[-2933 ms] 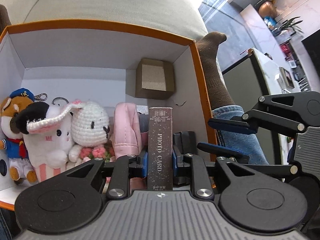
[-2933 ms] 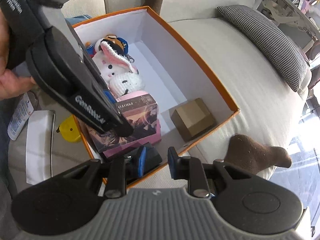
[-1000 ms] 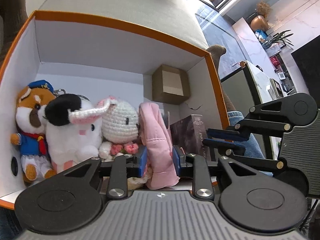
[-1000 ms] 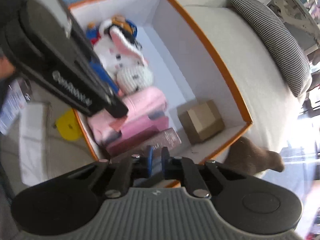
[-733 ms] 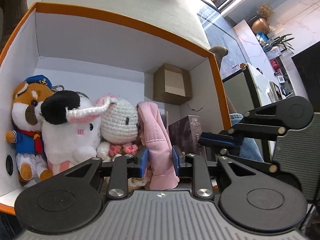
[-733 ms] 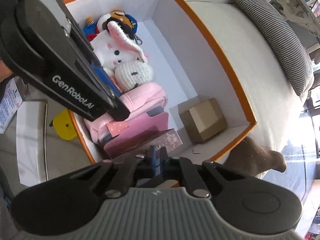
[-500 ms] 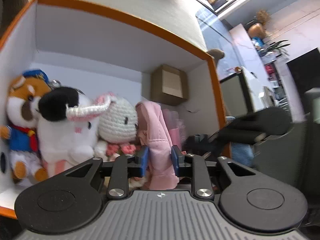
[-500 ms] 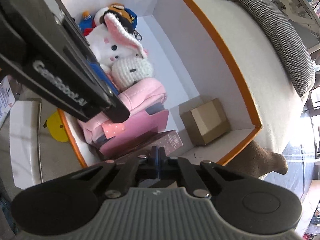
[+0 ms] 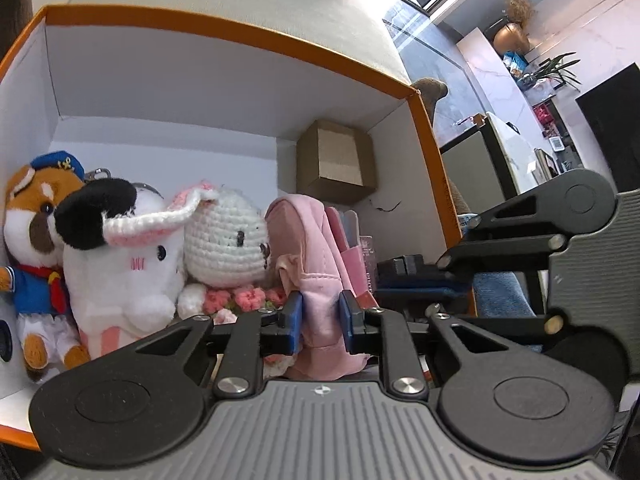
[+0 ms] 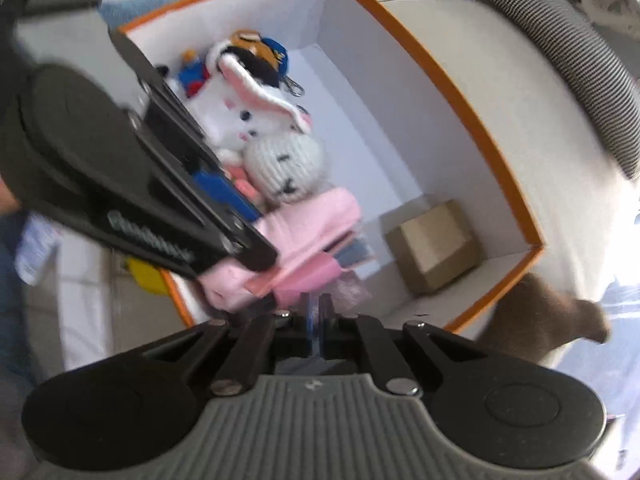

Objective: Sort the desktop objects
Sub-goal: 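Release the photo card box with the left tool while the right tool presses pink items, then grasp the Vaseline tube on the sofa seat with the left tool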

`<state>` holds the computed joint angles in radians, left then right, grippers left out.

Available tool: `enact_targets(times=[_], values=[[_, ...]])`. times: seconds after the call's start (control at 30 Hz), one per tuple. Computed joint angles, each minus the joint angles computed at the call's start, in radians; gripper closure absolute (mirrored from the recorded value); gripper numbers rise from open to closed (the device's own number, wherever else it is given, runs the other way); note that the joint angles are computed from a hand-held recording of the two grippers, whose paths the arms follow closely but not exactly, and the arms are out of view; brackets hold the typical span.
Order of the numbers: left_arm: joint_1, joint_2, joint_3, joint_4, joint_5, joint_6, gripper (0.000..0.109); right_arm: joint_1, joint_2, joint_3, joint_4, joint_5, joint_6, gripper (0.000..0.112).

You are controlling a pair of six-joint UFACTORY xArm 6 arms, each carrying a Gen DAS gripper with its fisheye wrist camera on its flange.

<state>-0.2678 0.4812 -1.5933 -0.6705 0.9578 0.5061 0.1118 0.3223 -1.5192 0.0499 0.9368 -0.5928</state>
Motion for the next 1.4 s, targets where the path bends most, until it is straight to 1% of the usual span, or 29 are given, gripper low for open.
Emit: enact_targets(times=[0.07,0.13,0.2,0.3,0.43,0.5,0.57,0.67,0.77,0.83,0.87,0.9,0.93,0.97,1.0,1.07,1.1,1.13,1.2,1.27,1.33,1.4], values=[[-0.006,-0.027,0.032,0.000,-0.030,0.021,0.085,0.017,0.010,0.001,-0.003,-0.004,0.016,0.109],[-0.022,-0.083,0.099,0.017,-0.104,0.051,0.085,0.034,0.010,0.024,-0.057,-0.029,0.048,0.109],[-0.031,-0.143,0.164,0.012,-0.160,0.096,0.085,0.032,0.001,0.040,-0.051,-0.022,0.045,0.108],[-0.033,-0.225,0.239,-0.024,-0.206,0.162,0.085,0.028,-0.045,0.080,-0.046,-0.048,0.042,0.108],[-0.048,-0.343,0.362,-0.051,-0.314,0.236,0.085,0.030,-0.105,0.127,-0.059,-0.077,0.071,0.108],[-0.056,-0.398,0.419,-0.055,-0.367,0.259,0.085,0.033,-0.147,0.173,-0.070,-0.114,0.088,0.108],[-0.062,-0.456,0.479,-0.105,-0.426,0.322,0.085,0.032,-0.191,0.228,-0.055,-0.179,0.092,0.108],[-0.071,-0.537,0.559,-0.186,-0.511,0.442,0.084,0.037,-0.279,0.350,0.000,-0.326,0.092,0.107],[-0.078,-0.596,0.612,-0.199,-0.555,0.453,0.084,0.044,-0.347,0.452,0.081,-0.456,0.041,0.104],[-0.083,-0.639,0.656,-0.252,-0.610,0.491,0.082,0.055,-0.387,0.508,0.039,-0.520,0.104,0.103],[-0.088,-0.663,0.684,-0.253,-0.645,0.490,0.081,0.060,-0.411,0.539,0.001,-0.552,0.156,0.101],[-0.088,-0.682,0.706,-0.236,-0.667,0.477,0.080,0.064,-0.435,0.570,-0.022,-0.581,0.198,0.095],[-0.085,-0.698,0.725,-0.214,-0.676,0.457,0.080,0.067,-0.456,0.599,-0.020,-0.602,0.221,0.090],[-0.078,-0.714,0.740,-0.182,-0.672,0.429,0.080,0.071,-0.481,0.628,-0.024,-0.619,0.262,0.081],[-0.068,-0.731,0.754,-0.139,-0.657,0.393,0.080,0.072,-0.503,0.658,-0.042,-0.639,0.315,0.078],[-0.042,-0.756,0.769,-0.024,-0.601,0.297,0.080,0.079,-0.546,0.728,-0.059,-0.708,0.390,0.077],[-0.027,-0.766,0.772,0.033,-0.560,0.244,0.080,0.081,-0.541,0.752,-0.051,-0.748,0.403,0.075],[-0.020,-0.772,0.778,0.074,-0.536,0.211,0.080,0.086,-0.560,0.778,-0.061,-0.761,0.447,0.074],[-0.010,-0.792,0.798,0.140,-0.498,0.177,0.080,0.094,-0.583,0.813,-0.075,-0.760,0.540,0.074],[-0.006,-0.806,0.825,0.212,-0.485,0.138,0.080,0.107,-0.605,0.844,-0.091,-0.753,0.604,0.074],[0.000,-0.812,0.842,0.294,-0.462,0.087,0.080,0.115,-0.614,0.875,-0.177,-0.769,0.704,0.074],[0.015,-0.813,0.859,0.321,-0.434,0.066,0.080,0.125,-0.629,0.902,-0.258,-0.777,0.803,0.074]])
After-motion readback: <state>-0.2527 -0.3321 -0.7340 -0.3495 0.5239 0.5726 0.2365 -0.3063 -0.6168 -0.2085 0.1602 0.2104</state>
